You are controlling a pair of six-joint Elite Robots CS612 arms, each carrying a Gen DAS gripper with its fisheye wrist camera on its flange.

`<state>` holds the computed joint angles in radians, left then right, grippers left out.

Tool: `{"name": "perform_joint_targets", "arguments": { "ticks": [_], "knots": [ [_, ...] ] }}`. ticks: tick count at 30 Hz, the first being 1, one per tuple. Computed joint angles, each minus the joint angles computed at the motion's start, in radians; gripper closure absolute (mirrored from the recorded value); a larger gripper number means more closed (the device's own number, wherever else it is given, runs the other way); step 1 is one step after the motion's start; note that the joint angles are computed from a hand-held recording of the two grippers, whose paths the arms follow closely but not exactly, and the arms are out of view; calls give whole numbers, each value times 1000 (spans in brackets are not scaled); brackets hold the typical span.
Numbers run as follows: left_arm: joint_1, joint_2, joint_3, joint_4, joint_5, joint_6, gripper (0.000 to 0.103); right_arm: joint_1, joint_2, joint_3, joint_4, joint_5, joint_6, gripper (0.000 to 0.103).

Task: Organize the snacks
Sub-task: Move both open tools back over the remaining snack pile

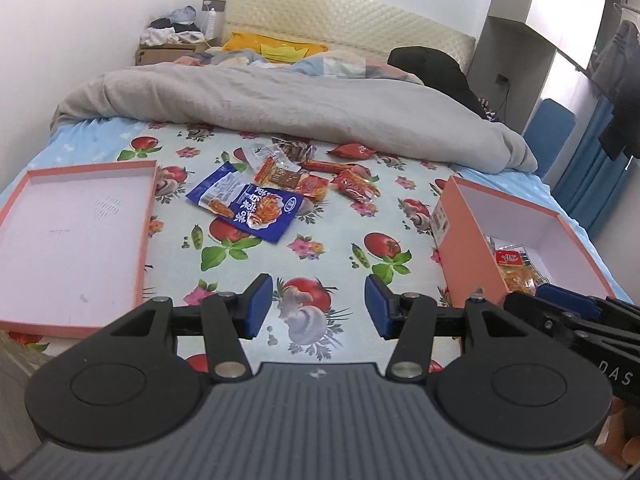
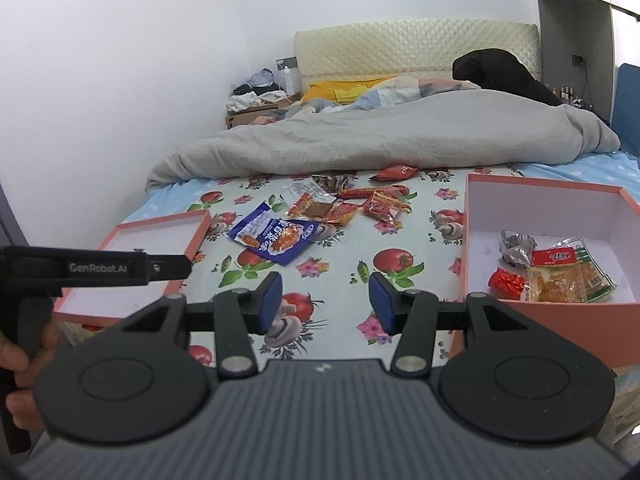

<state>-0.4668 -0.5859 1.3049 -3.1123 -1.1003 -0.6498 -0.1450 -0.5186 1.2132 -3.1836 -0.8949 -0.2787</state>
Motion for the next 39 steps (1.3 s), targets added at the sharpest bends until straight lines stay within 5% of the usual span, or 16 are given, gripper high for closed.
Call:
{"name": "perform_joint_targets", "arguments": {
  "ticks": [14, 39],
  "knots": [
    [19, 52, -88, 36, -9, 57, 46, 12, 39, -75, 60, -41, 5, 52],
    [116, 259, -445, 249, -156, 62, 45, 78, 224, -463, 352, -143, -43, 52]
  ]
}}
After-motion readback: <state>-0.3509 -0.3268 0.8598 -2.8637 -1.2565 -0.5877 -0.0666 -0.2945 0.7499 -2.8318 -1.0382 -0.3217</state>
